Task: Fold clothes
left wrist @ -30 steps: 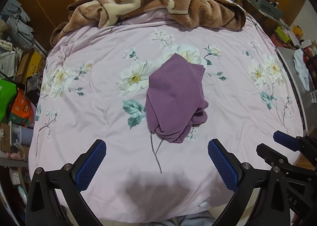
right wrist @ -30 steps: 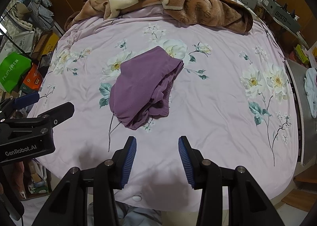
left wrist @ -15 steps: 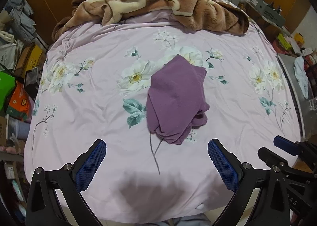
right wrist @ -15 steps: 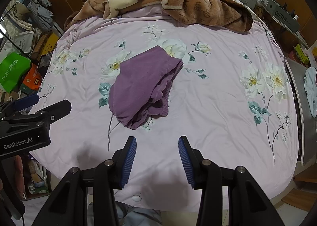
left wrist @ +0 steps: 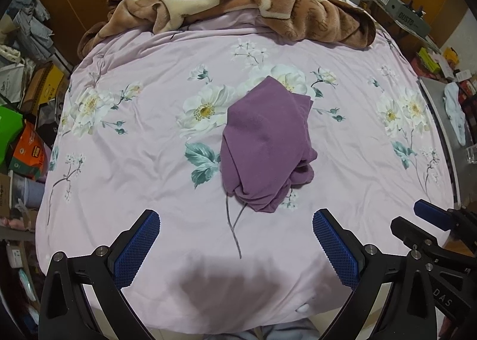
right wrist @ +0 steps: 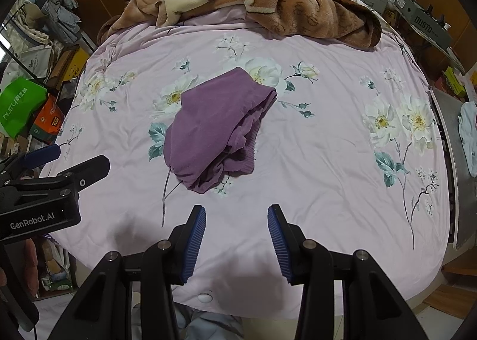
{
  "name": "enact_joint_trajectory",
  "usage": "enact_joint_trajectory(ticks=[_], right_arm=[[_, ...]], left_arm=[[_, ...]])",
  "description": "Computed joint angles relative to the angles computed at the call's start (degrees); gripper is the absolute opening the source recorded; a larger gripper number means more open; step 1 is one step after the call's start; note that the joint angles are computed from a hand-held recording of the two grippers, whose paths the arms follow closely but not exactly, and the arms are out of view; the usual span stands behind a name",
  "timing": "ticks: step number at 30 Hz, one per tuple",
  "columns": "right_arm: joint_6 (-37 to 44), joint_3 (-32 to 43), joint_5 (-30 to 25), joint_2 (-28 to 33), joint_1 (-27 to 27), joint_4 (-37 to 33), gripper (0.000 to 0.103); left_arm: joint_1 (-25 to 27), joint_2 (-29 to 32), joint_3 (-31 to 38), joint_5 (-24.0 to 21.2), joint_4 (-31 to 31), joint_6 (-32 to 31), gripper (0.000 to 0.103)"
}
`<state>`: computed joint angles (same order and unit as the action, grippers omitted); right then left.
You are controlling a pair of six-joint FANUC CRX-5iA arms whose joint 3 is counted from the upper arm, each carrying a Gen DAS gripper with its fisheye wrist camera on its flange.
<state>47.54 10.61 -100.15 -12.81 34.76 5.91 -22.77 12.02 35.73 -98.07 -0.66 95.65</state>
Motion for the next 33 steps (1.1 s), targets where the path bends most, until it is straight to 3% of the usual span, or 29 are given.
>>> enact_joint_trajectory(ticks=[33], right_arm=[[0.4, 0.6, -0.1, 1.5, -0.5, -0.4, 0.042]], left_arm=[[0.1, 1.7, 1.7, -1.6, 0.0, -1.0, 0.103]])
